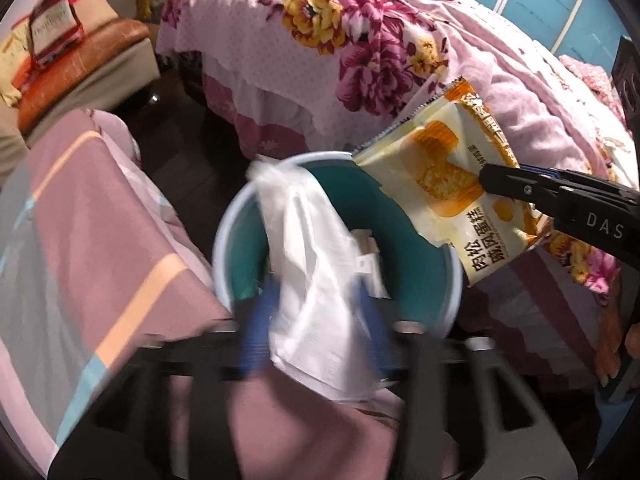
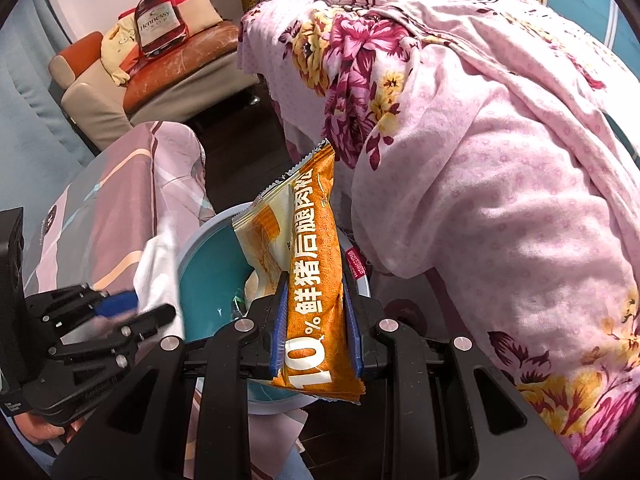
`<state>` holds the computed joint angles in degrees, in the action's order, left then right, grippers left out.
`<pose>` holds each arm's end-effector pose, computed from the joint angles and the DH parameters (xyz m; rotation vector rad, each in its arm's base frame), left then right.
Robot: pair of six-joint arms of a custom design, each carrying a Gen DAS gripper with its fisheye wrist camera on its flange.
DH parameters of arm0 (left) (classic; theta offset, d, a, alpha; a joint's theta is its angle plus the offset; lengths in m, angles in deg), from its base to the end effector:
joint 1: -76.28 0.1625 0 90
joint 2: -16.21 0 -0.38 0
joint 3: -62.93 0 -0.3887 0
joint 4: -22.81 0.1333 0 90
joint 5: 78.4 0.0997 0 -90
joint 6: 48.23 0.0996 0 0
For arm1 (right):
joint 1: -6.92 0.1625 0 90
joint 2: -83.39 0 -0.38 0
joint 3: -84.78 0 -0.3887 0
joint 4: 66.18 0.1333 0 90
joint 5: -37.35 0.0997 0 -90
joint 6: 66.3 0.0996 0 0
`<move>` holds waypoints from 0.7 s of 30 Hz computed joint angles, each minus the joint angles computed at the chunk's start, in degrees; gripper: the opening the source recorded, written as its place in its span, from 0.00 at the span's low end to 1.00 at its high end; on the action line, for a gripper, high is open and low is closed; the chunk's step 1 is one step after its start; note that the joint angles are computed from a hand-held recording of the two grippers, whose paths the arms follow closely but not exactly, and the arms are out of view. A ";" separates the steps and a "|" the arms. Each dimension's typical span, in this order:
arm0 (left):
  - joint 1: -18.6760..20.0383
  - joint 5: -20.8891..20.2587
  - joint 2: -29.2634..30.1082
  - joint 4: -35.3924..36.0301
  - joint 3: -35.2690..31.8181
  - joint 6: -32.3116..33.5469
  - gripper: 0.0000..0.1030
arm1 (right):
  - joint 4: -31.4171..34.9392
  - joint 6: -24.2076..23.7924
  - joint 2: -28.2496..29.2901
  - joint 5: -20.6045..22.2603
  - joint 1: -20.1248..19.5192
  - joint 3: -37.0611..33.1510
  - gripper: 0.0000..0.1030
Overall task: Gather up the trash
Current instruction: 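Open the left tool to drop the tissue while the right tool releases the chip bag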
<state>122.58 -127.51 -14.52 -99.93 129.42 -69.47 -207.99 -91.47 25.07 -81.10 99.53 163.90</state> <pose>-0.3661 -0.6704 0.0491 0.5062 2.4246 -0.4406 0.1173 -0.6889 0.3242 0.4296 -2.4699 0.5564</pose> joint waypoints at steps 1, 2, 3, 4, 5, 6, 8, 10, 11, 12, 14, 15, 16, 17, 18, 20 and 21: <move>-0.26 0.92 -0.09 -0.65 0.42 0.11 0.72 | 0.02 0.01 0.04 0.00 -0.02 -0.02 0.23; -0.47 1.66 -0.29 -1.58 0.98 0.47 0.78 | 0.01 0.09 0.03 -0.03 -0.02 -0.02 0.23; -0.63 2.26 -0.46 -2.14 1.34 0.78 0.80 | 0.09 0.16 0.02 0.00 -0.01 -0.04 0.23; -0.72 2.78 -0.54 -1.86 1.34 0.60 0.81 | 0.18 0.26 0.07 0.04 -0.04 -0.14 0.23; -0.83 3.43 -0.73 -1.05 1.34 -0.10 0.86 | 0.15 0.24 0.07 0.14 -0.06 -0.16 0.23; -0.88 3.85 -0.84 -0.65 1.32 -0.54 0.90 | 0.07 0.15 0.11 0.16 -0.06 -0.18 0.23; -1.12 5.28 -1.58 -1.22 2.43 -1.19 0.93 | 0.14 0.20 0.13 0.27 -0.08 -0.19 0.23; -1.24 6.43 -2.34 -1.19 3.44 -2.32 0.94 | 0.34 0.25 0.24 0.39 -0.08 -0.27 0.24; -1.23 6.71 -2.81 -1.00 3.94 -2.97 0.94 | 0.64 0.26 0.39 0.35 -0.03 -0.37 0.24; -1.21 6.84 -3.08 -1.03 4.22 -3.28 0.94 | 0.85 0.24 0.52 0.36 0.02 -0.38 0.24; -1.22 7.22 -3.94 -1.42 5.28 -4.11 0.94 | 1.54 0.23 0.76 0.33 0.18 -0.60 0.24; -1.23 7.46 -4.47 -1.63 5.88 -4.65 0.94 | 1.78 0.21 0.89 0.33 0.24 -0.67 0.24; -1.24 7.68 -4.92 -1.87 6.41 -5.11 0.94 | 1.99 0.17 1.05 0.27 0.34 -0.69 0.24; -1.20 7.83 -5.30 -2.05 6.82 -5.40 0.94 | 2.17 0.10 1.23 0.18 0.47 -0.69 0.24; -1.13 8.12 -5.93 -2.02 7.44 -5.94 0.94 | 2.29 0.09 1.36 0.15 0.56 -0.70 0.24; -1.02 8.58 -6.87 -1.88 8.41 -6.71 0.94 | 2.69 -0.02 1.66 -0.03 0.75 -0.73 0.24; -0.91 8.95 -7.38 -1.84 8.90 -7.03 0.94 | 2.79 -0.07 1.78 -0.20 0.88 -0.71 0.24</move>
